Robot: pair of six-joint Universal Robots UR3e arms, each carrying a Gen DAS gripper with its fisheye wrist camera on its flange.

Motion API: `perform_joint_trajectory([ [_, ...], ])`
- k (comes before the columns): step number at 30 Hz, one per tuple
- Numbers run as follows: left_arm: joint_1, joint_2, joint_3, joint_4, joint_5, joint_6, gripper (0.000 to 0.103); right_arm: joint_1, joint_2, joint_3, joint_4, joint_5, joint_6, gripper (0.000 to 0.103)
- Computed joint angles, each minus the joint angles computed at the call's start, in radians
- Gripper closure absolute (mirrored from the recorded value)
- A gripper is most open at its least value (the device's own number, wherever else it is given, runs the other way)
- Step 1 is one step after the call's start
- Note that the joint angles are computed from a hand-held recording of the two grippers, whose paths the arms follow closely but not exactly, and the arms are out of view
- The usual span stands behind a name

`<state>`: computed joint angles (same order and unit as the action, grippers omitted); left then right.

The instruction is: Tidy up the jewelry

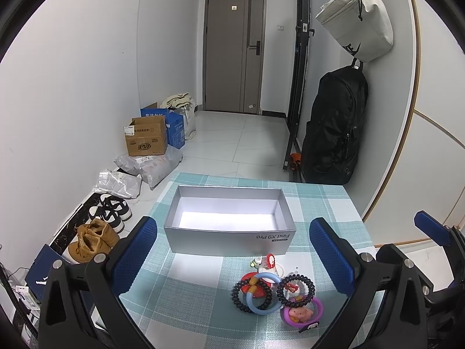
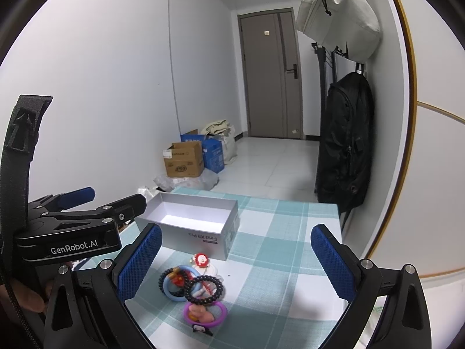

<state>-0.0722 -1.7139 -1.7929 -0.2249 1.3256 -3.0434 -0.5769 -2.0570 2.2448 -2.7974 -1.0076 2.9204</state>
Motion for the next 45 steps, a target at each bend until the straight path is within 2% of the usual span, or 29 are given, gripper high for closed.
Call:
perform_joint_trajectory([
  [11,0.002,-0.008,0.004,-0.014,-0.008,0.002,0.001,0.019,0.021,-0.013,0.012,-0.022,-0.006,0.0],
  [14,0.01,-0.02,0.009,-0.029,-0.022,0.011,0.001,0.054,0.066,-0.049,0.054,-0.07,-0.015,0.0],
  [23,0.063,-0.062,0.069,-0.142,-0.076,0.033,0.001,0.098,0.168,-0.123,0.226,-0.091,-0.088,0.0],
  [31,0.12,-0.1,0.127,-0.241,-0.099,0.047,0.001,0.188,0.273,-0.169,0.284,-0.153,-0.137,0.002],
  [36,0.142,-0.133,0.174,-0.3,-0.099,0.042,0.001,0.228,0.363,-0.223,0.29,-0.191,-0.126,0.007],
  [44,0.15,-0.177,0.229,-0.366,-0.099,0.081,0.001,0.322,0.485,-0.297,0.285,-0.285,-0.159,0.025],
  [45,0.153,-0.178,0.231,-0.377,-0.106,0.089,0.001,0.334,0.493,-0.3,0.284,-0.3,-0.165,0.031],
])
